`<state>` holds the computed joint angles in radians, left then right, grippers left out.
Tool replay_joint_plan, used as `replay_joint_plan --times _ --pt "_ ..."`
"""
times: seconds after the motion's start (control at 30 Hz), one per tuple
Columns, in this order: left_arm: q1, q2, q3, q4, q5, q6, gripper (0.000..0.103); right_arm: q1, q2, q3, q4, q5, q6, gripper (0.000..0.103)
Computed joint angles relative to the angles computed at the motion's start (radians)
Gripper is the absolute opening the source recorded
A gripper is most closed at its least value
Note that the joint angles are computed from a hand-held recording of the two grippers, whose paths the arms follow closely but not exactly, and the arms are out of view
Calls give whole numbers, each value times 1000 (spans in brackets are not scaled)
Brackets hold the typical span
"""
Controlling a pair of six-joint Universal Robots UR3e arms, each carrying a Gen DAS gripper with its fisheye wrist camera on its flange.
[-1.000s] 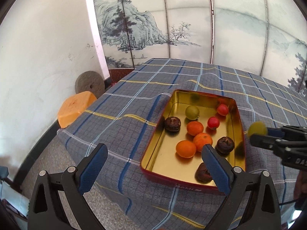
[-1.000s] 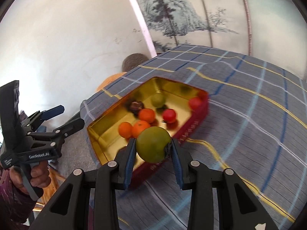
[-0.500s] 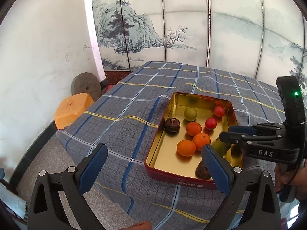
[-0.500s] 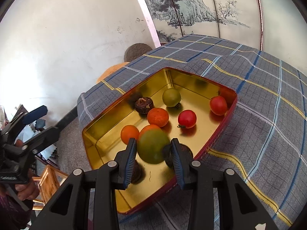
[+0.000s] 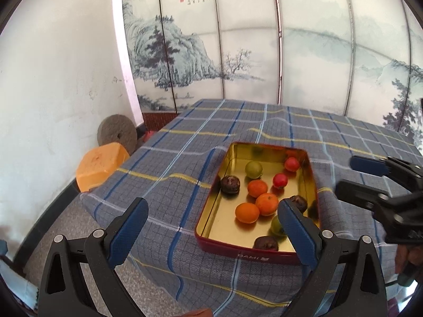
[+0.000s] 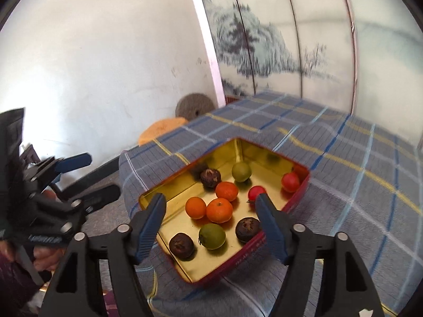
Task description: Organize fruits
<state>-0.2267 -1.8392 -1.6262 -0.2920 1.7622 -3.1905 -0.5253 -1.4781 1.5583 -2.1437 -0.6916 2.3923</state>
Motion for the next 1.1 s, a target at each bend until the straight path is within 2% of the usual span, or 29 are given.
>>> replay_joint_plan --times 0.13,0.37,0.67,1.1 --pt "-28 13 6 4 24 -2 99 -88 -118 94 24 55 -62 77" --pt "-77 23 17 -2 69 -15 100 -209 -227 140 171 124 -170 79" --pt "-125 41 8 -16 110 -40 100 -286 -378 256 217 180 -271 85" --pt "-157 49 3 -19 136 -57 100 -360 -550 358 233 250 -336 94"
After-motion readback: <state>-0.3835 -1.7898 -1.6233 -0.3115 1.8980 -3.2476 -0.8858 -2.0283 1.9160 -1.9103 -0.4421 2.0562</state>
